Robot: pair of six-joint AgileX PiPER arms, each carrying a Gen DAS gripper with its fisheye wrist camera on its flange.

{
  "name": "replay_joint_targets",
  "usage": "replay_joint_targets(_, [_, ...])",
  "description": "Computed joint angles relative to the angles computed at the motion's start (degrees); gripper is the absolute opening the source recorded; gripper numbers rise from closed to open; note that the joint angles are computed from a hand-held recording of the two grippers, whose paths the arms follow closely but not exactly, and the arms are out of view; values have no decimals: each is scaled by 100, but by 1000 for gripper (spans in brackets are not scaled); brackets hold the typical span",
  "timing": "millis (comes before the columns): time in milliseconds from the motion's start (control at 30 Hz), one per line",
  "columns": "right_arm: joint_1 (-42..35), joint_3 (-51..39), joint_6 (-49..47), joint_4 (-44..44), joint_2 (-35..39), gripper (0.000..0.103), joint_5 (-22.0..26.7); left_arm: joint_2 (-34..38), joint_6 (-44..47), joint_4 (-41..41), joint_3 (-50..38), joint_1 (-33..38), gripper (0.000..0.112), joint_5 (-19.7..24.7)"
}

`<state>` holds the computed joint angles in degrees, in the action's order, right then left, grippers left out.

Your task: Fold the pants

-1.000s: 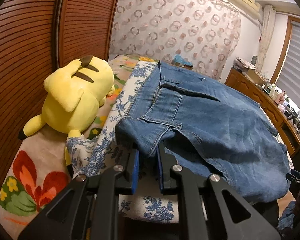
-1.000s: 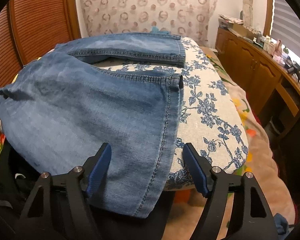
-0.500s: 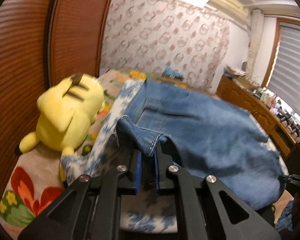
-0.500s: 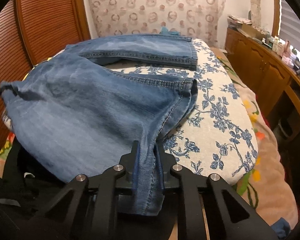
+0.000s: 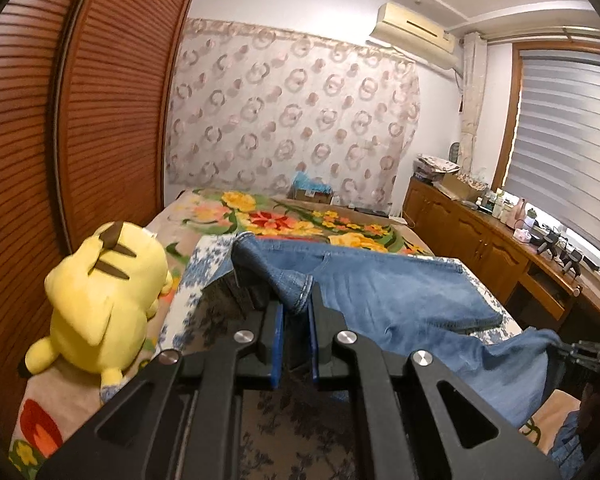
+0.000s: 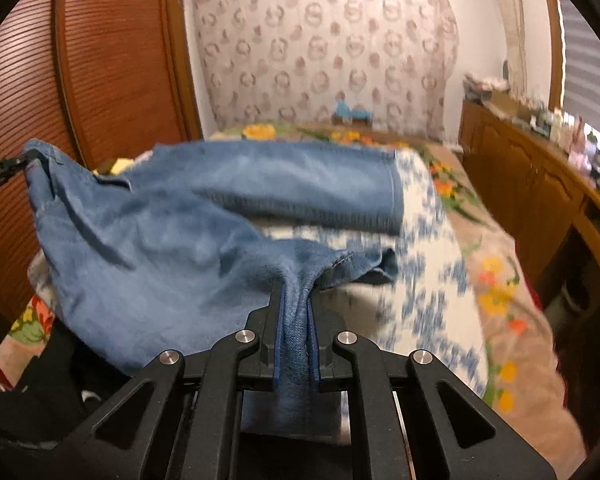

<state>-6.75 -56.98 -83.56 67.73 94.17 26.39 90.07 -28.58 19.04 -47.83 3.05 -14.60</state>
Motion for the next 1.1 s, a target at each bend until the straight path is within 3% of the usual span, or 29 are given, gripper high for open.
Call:
replay_joint_targets(167, [129, -584, 130, -54, 67, 7, -84, 131, 231, -217, -363, -58, 6, 189])
replay_joint_targets(467, [506, -1861, 1522, -1322, 968, 7, -322, 348, 1053, -931, -690, -201, 6, 320])
replay_joint_targets(833, [666, -2752, 2802, -2601, 2218, 9, -72, 479, 2098, -1982, -870, -427, 6, 444])
replay_joint_targets(900, [594, -2799, 2752, -2489, 2279, 14, 29, 509, 2467, -2333, -956, -484, 6, 494])
replay_joint_targets(967, [490, -2774, 2633, -2264, 2240, 33, 148, 549, 2872, -2715, -1046, -542, 6, 545])
replay_joint_targets(1100, [163, -2363, 1815, -1363, 1848, 44, 276, 552, 3210, -3071, -1058, -597, 6, 543])
